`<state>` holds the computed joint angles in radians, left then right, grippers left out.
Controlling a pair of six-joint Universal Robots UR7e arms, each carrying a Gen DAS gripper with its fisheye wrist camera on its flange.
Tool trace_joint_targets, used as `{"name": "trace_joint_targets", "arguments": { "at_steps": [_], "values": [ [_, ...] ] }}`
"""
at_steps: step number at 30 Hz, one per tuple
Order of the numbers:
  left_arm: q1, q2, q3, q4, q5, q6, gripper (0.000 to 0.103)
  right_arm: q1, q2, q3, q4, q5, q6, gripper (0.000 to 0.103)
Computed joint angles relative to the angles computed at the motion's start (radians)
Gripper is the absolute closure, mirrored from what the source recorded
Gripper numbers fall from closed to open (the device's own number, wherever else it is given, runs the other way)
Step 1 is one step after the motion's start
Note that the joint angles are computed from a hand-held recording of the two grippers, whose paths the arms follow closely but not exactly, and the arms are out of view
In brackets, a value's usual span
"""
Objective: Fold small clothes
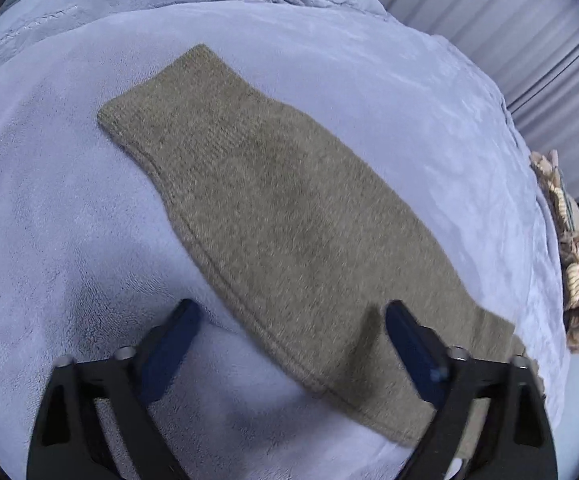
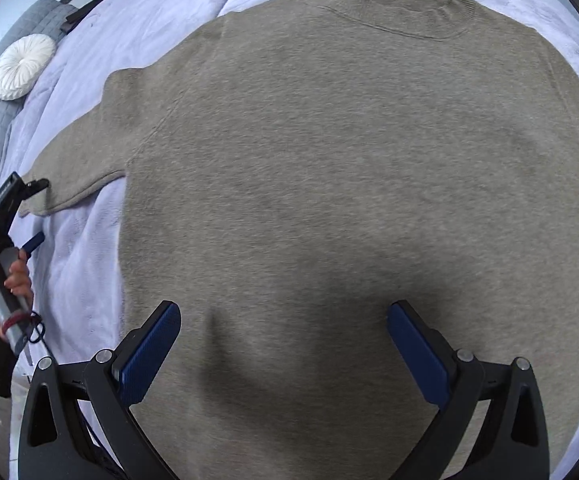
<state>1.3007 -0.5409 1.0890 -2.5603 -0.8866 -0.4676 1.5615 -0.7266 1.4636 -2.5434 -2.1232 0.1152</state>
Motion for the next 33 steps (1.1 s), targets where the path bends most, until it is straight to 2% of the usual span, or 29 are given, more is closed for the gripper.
{"name": "trace_joint_targets", "arguments": {
  "at_steps": [2, 3, 6, 8, 11, 16, 19, 23, 25, 28, 29, 30, 31, 33],
  "values": [
    [0.017, -0.001, -0.015, -0.001, -0.06, 0.026, 0.076, 0.008, 0.005, 0.009, -0.02, 0.014, 0.012, 0.0],
    [0.016, -0.005, -0.007, -0.015, -0.083, 0.023, 0.084, 0.01, 0.01, 0.007, -0.024, 0.018, 0.017, 0.0],
    [0.019, -0.015, 0.003, -0.066, -0.173, 0.051, 0.094, 0.01, -0.001, 0.028, -0.035, 0.059, 0.026, 0.0],
    [0.019, -0.026, 0.016, -0.122, -0.284, 0.085, 0.094, 0.0, -0.038, 0.07, -0.049, 0.082, 0.011, 0.0],
    [-0.007, -0.017, -0.001, -0.151, -0.4, 0.166, 0.094, -0.012, -0.068, 0.12, -0.106, 0.11, -0.01, 0.0],
    [-0.094, 0.089, -0.148, -0.066, -0.572, 0.321, 0.094, -0.042, -0.146, 0.212, -0.199, 0.155, -0.006, 0.0],
    [-0.158, 0.176, -0.24, 0.028, -0.625, 0.396, 0.094, -0.066, -0.196, 0.249, -0.236, 0.168, 0.001, 0.0],
    [-0.228, 0.324, -0.402, 0.193, -0.622, 0.439, 0.094, -0.097, -0.272, 0.319, -0.291, 0.159, 0.02, 0.0],
    [-0.259, 0.369, -0.414, 0.239, -0.558, 0.474, 0.094, -0.122, -0.295, 0.341, -0.314, 0.15, 0.045, 0.0],
    [-0.303, 0.432, -0.43, 0.313, -0.405, 0.518, 0.094, -0.159, -0.335, 0.376, -0.325, 0.141, 0.083, 0.0],
    [-0.308, 0.438, -0.422, 0.344, -0.37, 0.518, 0.087, -0.168, -0.341, 0.382, -0.325, 0.14, 0.092, 0.0],
    [-0.308, 0.426, -0.389, 0.355, -0.351, 0.511, 0.075, -0.177, -0.346, 0.384, -0.324, 0.142, 0.098, 0.0],
    [-0.309, 0.415, -0.359, 0.348, -0.349, 0.498, 0.07, -0.189, -0.357, 0.391, -0.324, 0.152, 0.1, 0.0],
    [-0.313, 0.348, -0.234, 0.263, -0.327, 0.499, 0.039, -0.201, -0.372, 0.399, -0.327, 0.16, 0.091, 0.0]
  ]
}}
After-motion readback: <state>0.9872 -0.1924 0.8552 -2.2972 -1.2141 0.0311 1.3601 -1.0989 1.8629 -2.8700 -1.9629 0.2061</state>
